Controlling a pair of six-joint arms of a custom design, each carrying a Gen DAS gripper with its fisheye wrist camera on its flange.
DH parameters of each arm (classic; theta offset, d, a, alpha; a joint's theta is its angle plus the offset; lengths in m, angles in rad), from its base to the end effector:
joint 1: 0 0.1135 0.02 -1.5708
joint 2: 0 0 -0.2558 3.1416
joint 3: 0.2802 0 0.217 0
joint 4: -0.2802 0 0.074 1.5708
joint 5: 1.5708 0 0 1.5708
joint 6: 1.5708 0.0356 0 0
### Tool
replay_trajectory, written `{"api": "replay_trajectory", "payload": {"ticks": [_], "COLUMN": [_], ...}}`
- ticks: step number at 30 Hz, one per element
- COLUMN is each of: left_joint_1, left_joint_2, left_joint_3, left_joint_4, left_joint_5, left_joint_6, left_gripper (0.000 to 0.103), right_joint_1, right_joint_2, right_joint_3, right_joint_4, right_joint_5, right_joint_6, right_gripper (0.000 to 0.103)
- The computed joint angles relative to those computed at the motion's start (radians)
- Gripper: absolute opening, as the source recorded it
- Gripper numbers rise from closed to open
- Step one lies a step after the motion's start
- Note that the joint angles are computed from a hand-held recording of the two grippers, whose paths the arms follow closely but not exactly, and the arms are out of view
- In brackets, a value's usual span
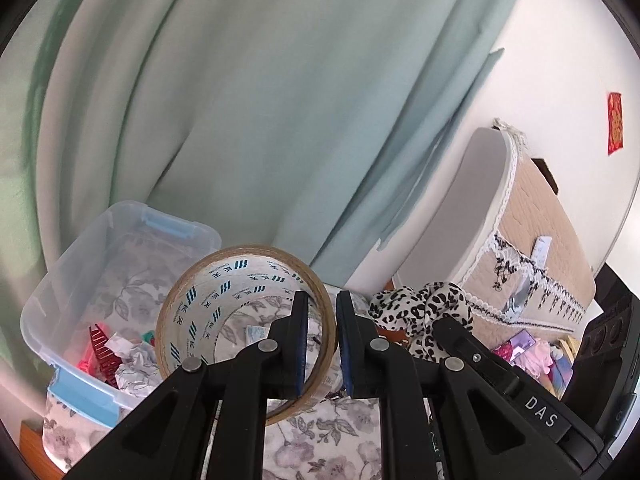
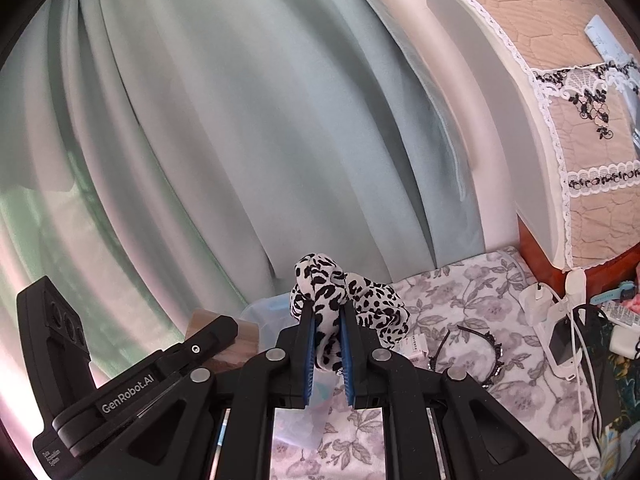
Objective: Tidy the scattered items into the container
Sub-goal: 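Lift the tape roll and scrunchie over the clear box with both tools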
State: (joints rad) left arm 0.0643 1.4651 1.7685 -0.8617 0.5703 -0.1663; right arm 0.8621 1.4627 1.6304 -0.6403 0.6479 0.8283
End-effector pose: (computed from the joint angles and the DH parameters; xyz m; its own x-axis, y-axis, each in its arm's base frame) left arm 0.2630 -0.0023 0.4324 -0.5880 -0.1775 -0.7891 0.3098 0.8518 -0.4225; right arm 0.1980 0.1980 0.4152 -0.3886 0.4493 -0.8044 0.0455 0.8813 0.4703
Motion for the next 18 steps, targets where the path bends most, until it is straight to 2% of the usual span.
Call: {"api": "replay_trajectory", "payload": {"ticks": [8,18], "left_joint_1": [0.160,0.338], "left_joint_2": [-0.027,0.009], "left_joint_3": [-0.073,-0.150], "left_joint_4": [0.059,0.148], "left_joint_5": [0.087,0.195], "left_joint_6": [-0.010,-0.044], "left_gripper": [0.014,0.014], "right_joint_1": [0.037,0.038], "right_joint_2": [0.090,0.251], "right_joint_3": [0.105,0.272], "right_joint_4": [-0.037,-0.076], "right_joint_5": [-0.012,-0.056], "right_joint_6": [-0.031,-0.077], "right_gripper": [0.013,0.012]}}
